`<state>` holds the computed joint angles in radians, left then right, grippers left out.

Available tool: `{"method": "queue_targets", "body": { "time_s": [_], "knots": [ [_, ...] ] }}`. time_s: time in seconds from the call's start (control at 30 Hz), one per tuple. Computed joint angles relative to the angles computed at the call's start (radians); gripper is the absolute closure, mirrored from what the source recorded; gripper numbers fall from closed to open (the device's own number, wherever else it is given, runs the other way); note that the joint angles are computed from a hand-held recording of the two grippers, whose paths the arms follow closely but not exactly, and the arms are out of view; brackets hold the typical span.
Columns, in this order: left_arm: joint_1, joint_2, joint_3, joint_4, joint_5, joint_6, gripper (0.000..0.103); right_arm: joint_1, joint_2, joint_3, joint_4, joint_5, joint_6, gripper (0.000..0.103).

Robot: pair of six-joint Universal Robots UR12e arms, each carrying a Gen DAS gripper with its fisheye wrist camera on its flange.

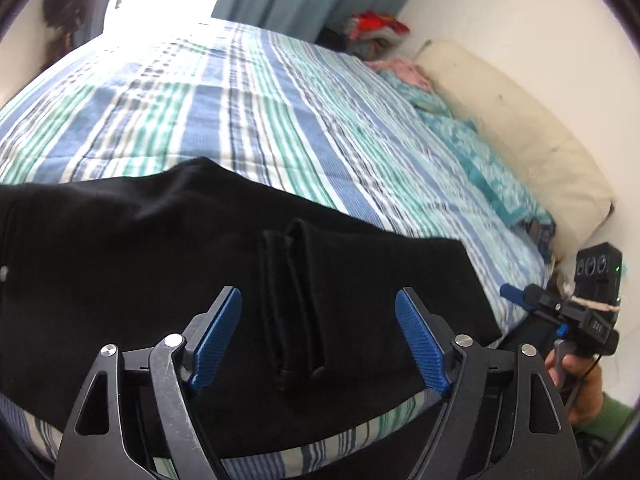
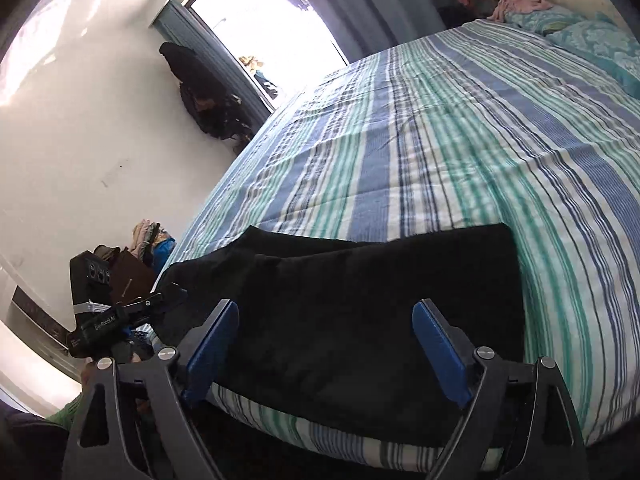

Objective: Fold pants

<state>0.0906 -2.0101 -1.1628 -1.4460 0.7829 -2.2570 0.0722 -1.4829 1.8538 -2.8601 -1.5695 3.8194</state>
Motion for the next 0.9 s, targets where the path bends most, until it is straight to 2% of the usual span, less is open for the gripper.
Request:
{"method": "queue_targets", "body": {
  "time_s": [0.07, 0.1, 0.13, 0.17, 0.23, 0.27, 0.33, 0.43, 0.47, 0.5, 0.53, 0.57, 0.6, 0.63, 0.67, 0.7, 0.73, 0.77, 0.8, 0.9],
  "knots": [
    [-0.039, 0.013, -0.026, 0.037, 0.097, 0.048, 0.038, 0.0, -0.046, 0.063, -0.007, -0.014, 0.07, 0.014],
    [-0.057, 0.02, -0.045, 0.075, 0.154, 0.054, 0.055, -0.003, -0.062, 0.082, -0.022, -0.019, 0.104, 0.014],
    [-0.073, 0.027, -0.068, 0.135, 0.212, 0.039, 0.087, -0.007, -0.07, 0.095, -0.052, -0.032, 0.123, 0.014],
    [-0.082, 0.029, -0.082, 0.179, 0.245, 0.013, 0.098, -0.005, -0.078, 0.104, -0.083, -0.066, 0.122, 0.014],
    [-0.071, 0.032, -0.088, 0.188, 0.224, -0.044, 0.099, 0.001, -0.08, 0.099, -0.102, -0.131, 0.099, 0.014],
    [-0.063, 0.038, -0.093, 0.207, 0.219, -0.07, 0.099, -0.002, -0.079, 0.099, -0.111, -0.131, 0.087, 0.014],
    [-0.04, 0.039, -0.089, 0.229, 0.202, -0.092, 0.099, -0.018, -0.082, 0.122, -0.178, -0.069, 0.087, 0.014],
    [-0.033, 0.024, -0.076, 0.199, 0.226, -0.09, 0.099, -0.05, -0.049, 0.133, -0.32, 0.106, 0.132, 0.014],
    [-0.035, 0.022, -0.08, 0.198, 0.24, -0.085, 0.098, -0.073, -0.032, 0.132, -0.336, 0.204, 0.174, 0.009],
    [-0.038, 0.026, -0.092, 0.211, 0.248, -0.083, 0.098, -0.095, -0.015, 0.128, -0.309, 0.299, 0.233, 0.007],
    [-0.039, 0.027, -0.1, 0.224, 0.248, -0.079, 0.098, -0.108, 0.002, 0.126, -0.241, 0.36, 0.296, 0.007],
    [-0.042, 0.03, -0.104, 0.234, 0.252, -0.077, 0.097, -0.112, 0.018, 0.128, -0.18, 0.38, 0.342, 0.016],
    [-0.042, 0.033, -0.105, 0.238, 0.25, -0.074, 0.096, -0.112, 0.013, 0.132, -0.162, 0.36, 0.347, 0.02],
    [-0.041, 0.034, -0.106, 0.24, 0.248, -0.075, 0.092, -0.113, 0.008, 0.134, -0.185, 0.343, 0.364, 0.019],
    [-0.037, 0.034, -0.104, 0.235, 0.241, -0.08, 0.09, -0.119, 0.011, 0.137, -0.224, 0.357, 0.398, 0.015],
    [-0.032, 0.034, -0.102, 0.23, 0.233, -0.09, 0.079, -0.126, 0.009, 0.139, -0.255, 0.372, 0.423, 0.015],
    [-0.029, 0.034, -0.104, 0.249, 0.236, -0.115, 0.056, -0.129, 0.008, 0.146, -0.323, 0.365, 0.444, 0.015],
    [-0.024, 0.035, -0.108, 0.278, 0.237, -0.141, 0.045, -0.135, 0.005, 0.147, -0.371, 0.358, 0.451, 0.015],
    [-0.019, 0.034, -0.109, 0.302, 0.231, -0.159, 0.035, -0.144, 0.0, 0.14, -0.376, 0.354, 0.445, 0.015],
    [-0.009, 0.018, -0.089, 0.316, 0.221, -0.196, 0.034, -0.179, -0.012, 0.084, -0.229, 0.357, 0.377, 0.015]
  ]
}}
